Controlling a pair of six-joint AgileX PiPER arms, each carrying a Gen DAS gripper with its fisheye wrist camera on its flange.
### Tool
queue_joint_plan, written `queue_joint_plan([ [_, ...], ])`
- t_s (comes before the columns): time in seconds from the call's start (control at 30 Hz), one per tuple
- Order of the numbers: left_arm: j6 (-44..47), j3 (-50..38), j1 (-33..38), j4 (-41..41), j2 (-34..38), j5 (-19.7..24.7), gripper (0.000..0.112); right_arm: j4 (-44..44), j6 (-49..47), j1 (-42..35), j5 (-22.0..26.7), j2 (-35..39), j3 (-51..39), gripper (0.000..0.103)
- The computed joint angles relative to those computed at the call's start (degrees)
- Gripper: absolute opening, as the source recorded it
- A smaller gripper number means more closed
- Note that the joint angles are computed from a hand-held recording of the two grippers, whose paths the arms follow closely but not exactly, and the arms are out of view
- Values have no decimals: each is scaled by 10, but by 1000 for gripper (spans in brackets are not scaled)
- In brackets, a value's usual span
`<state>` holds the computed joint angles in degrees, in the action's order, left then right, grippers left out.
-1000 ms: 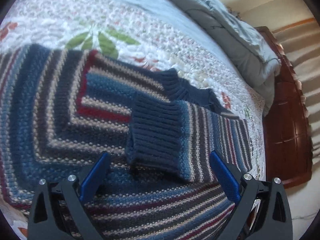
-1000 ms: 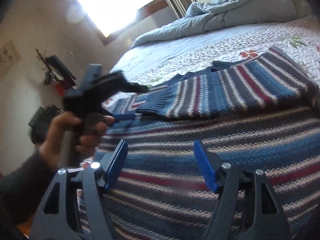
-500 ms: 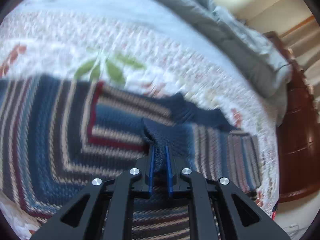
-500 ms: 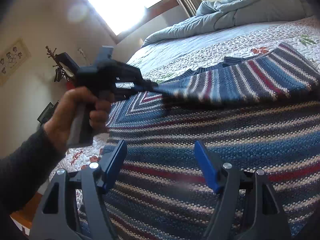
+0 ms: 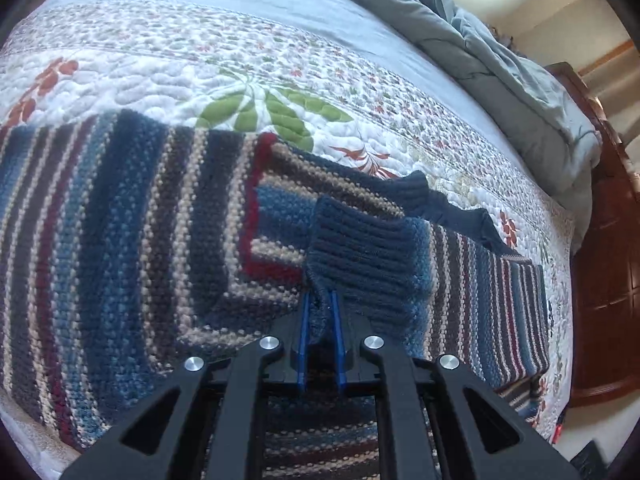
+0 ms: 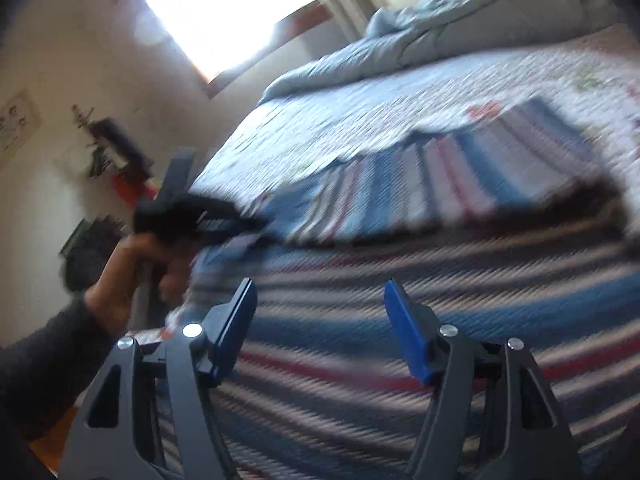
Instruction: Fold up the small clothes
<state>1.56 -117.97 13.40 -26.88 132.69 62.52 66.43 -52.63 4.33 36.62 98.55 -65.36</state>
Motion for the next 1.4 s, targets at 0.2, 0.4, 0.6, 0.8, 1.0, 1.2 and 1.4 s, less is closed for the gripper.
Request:
queue_joint_plan([
  [0.2,19,45,1,1,-16,-28,12,-130,173,-138,69,126,-218,56],
  [0.4,32,73,6,-6,-34,-39,15,-262,276,-154,126,229,-334,32],
  [0.6,114,217,50,-70,-158,-89,59,-325,295,-130,144,185,-344,44],
  [0.8,215,440,101,-114,-344,-203,84,-450,337,41,132,91,-307,53],
  [1.0,212,587,151,-27,-487,-313,99,-717,548,283,63,67,-309,74],
  [1.2,243,613,218,8,-516,-343,99,-863,673,423,111,172,-467,90],
  [1.4,381,610,309,-141,-464,-360,99,-861,627,481,244,368,-793,90],
])
